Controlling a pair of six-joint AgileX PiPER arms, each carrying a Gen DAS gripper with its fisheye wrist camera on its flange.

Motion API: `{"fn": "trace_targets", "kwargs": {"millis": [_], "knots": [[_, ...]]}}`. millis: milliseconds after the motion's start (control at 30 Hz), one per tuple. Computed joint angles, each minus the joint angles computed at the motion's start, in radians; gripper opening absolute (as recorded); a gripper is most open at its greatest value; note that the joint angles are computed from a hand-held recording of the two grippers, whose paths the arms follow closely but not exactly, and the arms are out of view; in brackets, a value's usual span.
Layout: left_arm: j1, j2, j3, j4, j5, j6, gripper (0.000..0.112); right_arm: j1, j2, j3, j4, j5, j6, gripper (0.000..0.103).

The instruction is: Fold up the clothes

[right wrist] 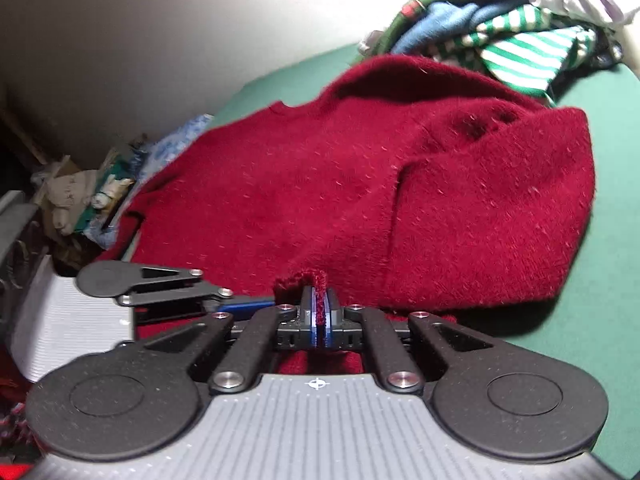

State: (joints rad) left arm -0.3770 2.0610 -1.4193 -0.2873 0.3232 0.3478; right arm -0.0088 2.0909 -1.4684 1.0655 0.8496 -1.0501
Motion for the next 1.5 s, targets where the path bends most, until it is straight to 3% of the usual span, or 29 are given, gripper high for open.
{"fn": "trace_targets", "kwargs": {"millis": [33,67,100,133,200,267,333,400,433,500,533,567,633,833,1133,1367,1500], "knots": [[0.001,0.008,-0.017,-0.016,0.019,0.032,0.038,-0.006,0.001,-0.001,0.011,0.012,-0.029,0.004],[0.002,0.015,-0.032,-0.035,0.036,0.065,0.059,-0.011,0.002,-0.003,0.027,0.024,-0.06,0.004],[0.0,0.015,-0.032,-0.061,0.035,0.115,0.066,-0.017,0.003,-0.003,0.047,0.035,-0.094,0.004],[-0.011,0.012,-0.024,-0.048,0.019,0.132,0.066,-0.022,0.001,-0.002,0.067,0.048,-0.126,0.004],[-0.033,0.013,-0.02,0.021,-0.009,0.119,0.054,-0.028,0.001,-0.011,0.078,0.081,-0.163,0.004],[-0.033,0.033,-0.051,0.025,0.015,0.122,0.043,-0.021,0.0,-0.022,0.063,0.091,-0.178,0.004],[-0.024,0.045,-0.065,0.013,0.021,0.121,0.041,-0.012,-0.001,-0.033,0.039,0.093,-0.181,0.005],[-0.02,0.044,-0.056,0.033,0.0,0.097,0.011,-0.015,0.001,-0.045,0.03,0.1,-0.17,0.005],[-0.02,0.043,-0.052,0.059,-0.009,0.074,0.007,-0.018,0.001,-0.049,0.026,0.104,-0.164,0.005],[-0.019,0.03,-0.023,0.107,-0.05,0.037,0.006,-0.03,-0.001,-0.046,0.035,0.11,-0.154,0.008],[-0.021,0.02,-0.003,0.149,-0.076,-0.008,0.006,-0.035,-0.008,-0.032,0.054,0.096,-0.147,0.013],[-0.021,0.013,0.006,0.189,-0.091,-0.071,0.006,-0.042,-0.017,-0.015,0.074,0.08,-0.137,0.029],[-0.019,0.0,0.022,0.282,-0.117,-0.21,0.006,-0.062,-0.031,0.023,0.126,0.052,-0.124,0.037],[0.055,-0.03,0.005,0.108,-0.138,-0.252,0.006,-0.084,-0.091,0.131,0.169,-0.049,-0.098,0.032],[0.178,-0.068,-0.114,0.134,-0.123,-0.346,0.004,-0.017,-0.16,0.209,0.128,-0.227,-0.022,0.032],[0.258,-0.054,-0.254,0.006,-0.035,-0.149,0.004,0.102,-0.18,0.243,0.076,-0.409,0.085,0.032],[0.31,-0.057,-0.318,-0.105,0.004,-0.014,0.004,0.205,-0.137,0.201,-0.177,-0.531,0.286,0.032]]}}
